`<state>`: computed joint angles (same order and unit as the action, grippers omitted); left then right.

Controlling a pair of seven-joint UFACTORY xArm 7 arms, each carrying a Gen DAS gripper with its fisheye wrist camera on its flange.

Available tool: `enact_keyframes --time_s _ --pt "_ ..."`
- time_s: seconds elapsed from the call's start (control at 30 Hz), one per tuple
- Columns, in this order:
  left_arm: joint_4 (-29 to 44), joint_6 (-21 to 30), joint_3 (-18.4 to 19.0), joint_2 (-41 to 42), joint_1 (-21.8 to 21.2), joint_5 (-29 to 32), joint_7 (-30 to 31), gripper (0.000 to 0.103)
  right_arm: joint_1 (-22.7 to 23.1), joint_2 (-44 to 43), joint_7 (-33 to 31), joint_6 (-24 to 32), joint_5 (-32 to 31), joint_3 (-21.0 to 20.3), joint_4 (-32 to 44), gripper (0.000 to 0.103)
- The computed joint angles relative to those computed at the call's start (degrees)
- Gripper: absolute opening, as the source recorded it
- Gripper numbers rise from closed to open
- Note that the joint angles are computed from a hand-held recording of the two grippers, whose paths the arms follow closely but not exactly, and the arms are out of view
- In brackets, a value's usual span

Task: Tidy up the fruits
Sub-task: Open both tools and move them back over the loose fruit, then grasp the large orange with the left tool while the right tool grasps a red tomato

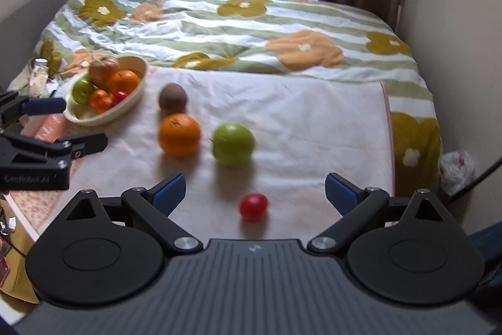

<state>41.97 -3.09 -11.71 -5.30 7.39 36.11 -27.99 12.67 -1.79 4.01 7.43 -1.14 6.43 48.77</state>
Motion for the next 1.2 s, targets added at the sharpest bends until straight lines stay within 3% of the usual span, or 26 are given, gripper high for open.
enact_keyframes --time_s 0.07,0.2,0.37,0.53,0.73,0.8,0.9,1.2 --pt "2.7 0.2 -0.7 3.4 0.2 3.2 -2.0 0.092 -0.4 0.6 -0.2 -0.6 -0.1 -0.4 -0.6 0.103" --pt "8.3 1.8 1.9 9.7 -3.4 7.7 -3.5 0.092 -1.0 3.0 -0.7 -0.8 1.4 -0.6 -0.4 0.103" --pt "13.5 3.6 2.2 16.3 -4.9 1.7 4.2 0.092 -1.4 6.1 -1.2 -0.8 3.9 -0.5 0.6 0.103" --pt "17.0 5.6 -1.2 20.8 -2.7 -7.0 13.8 0.089 -1.1 8.7 -0.6 0.3 4.1 -0.2 2.3 0.102" --pt "19.7 7.6 -5.0 24.3 -0.4 -15.1 23.3 0.081 -0.4 11.3 2.3 1.4 2.5 -0.6 4.5 0.095" --pt "20.4 8.1 -5.5 25.0 -0.3 -17.2 25.5 0.072 -0.4 11.8 2.5 1.7 2.4 -0.5 5.0 0.090" --pt "21.1 8.7 -6.7 25.8 0.5 -20.8 29.0 0.067 -0.5 12.5 2.5 2.3 2.7 -0.2 5.7 0.086" --pt "20.6 7.7 -4.4 25.6 -2.1 -27.4 35.1 0.065 -0.7 13.2 1.7 2.6 3.5 0.4 6.5 0.079"
